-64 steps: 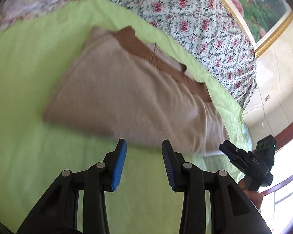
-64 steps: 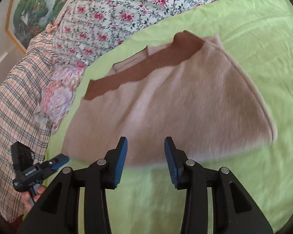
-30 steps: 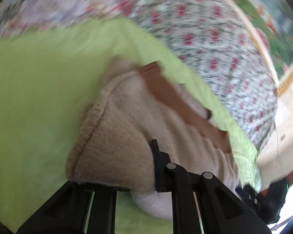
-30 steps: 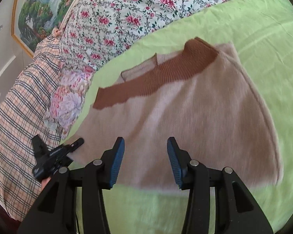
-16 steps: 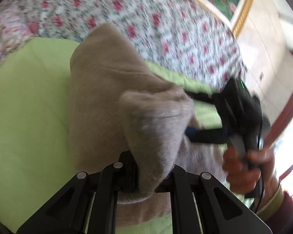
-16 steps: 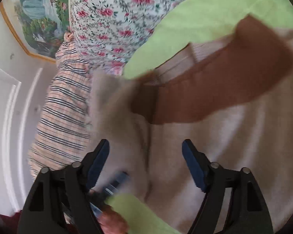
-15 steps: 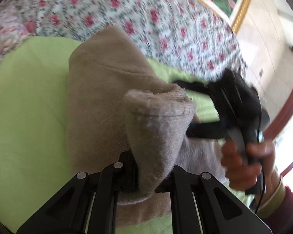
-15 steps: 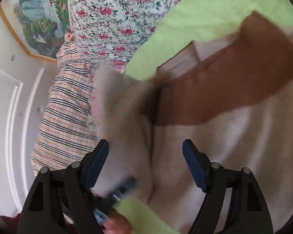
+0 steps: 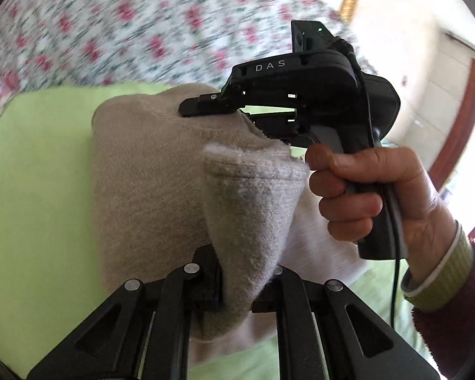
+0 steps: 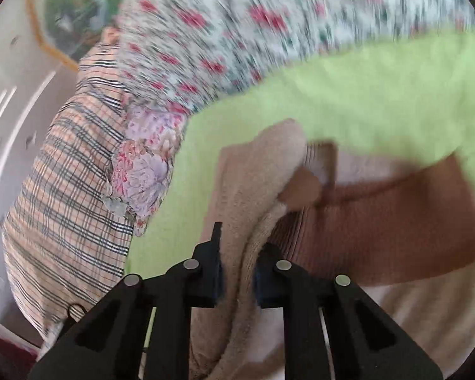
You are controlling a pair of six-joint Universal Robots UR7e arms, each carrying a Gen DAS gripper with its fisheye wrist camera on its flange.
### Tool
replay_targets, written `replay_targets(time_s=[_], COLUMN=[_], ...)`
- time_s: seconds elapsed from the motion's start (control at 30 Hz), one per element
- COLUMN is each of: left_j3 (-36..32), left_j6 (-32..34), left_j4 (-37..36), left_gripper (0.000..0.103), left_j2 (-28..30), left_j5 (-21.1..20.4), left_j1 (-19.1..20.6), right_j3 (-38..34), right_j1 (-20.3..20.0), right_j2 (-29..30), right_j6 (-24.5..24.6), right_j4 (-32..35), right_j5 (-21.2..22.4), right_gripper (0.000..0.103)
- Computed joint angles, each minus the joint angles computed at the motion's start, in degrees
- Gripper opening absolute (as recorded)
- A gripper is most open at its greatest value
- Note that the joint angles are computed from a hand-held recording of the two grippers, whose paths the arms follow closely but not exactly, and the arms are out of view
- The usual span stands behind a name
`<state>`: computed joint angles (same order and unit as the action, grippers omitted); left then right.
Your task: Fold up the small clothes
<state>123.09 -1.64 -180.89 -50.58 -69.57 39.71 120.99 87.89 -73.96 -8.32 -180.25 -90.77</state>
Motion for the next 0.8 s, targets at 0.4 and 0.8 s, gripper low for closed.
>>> replay_targets(time_s=[0.4, 0.8], left_j3=[-6.65, -6.01], left_j6=[-2.45, -3.28], left_j4=[3.30, 11.08], left_gripper=[0.011, 0.038], left_j2=[11.87, 7.96], left_j5=[-4.66, -10.09], left_j1=[-2.52, -1.58], right_j3=[9.26, 10.38], right_j1=[-8.34, -5.37], right_j2=[-9.11, -6.92], right_j6=[-5.80, -10.45], right_j4=[-3.85, -8.74], right_j5=[-8.83, -20.83], right_gripper=[0.017, 0.020])
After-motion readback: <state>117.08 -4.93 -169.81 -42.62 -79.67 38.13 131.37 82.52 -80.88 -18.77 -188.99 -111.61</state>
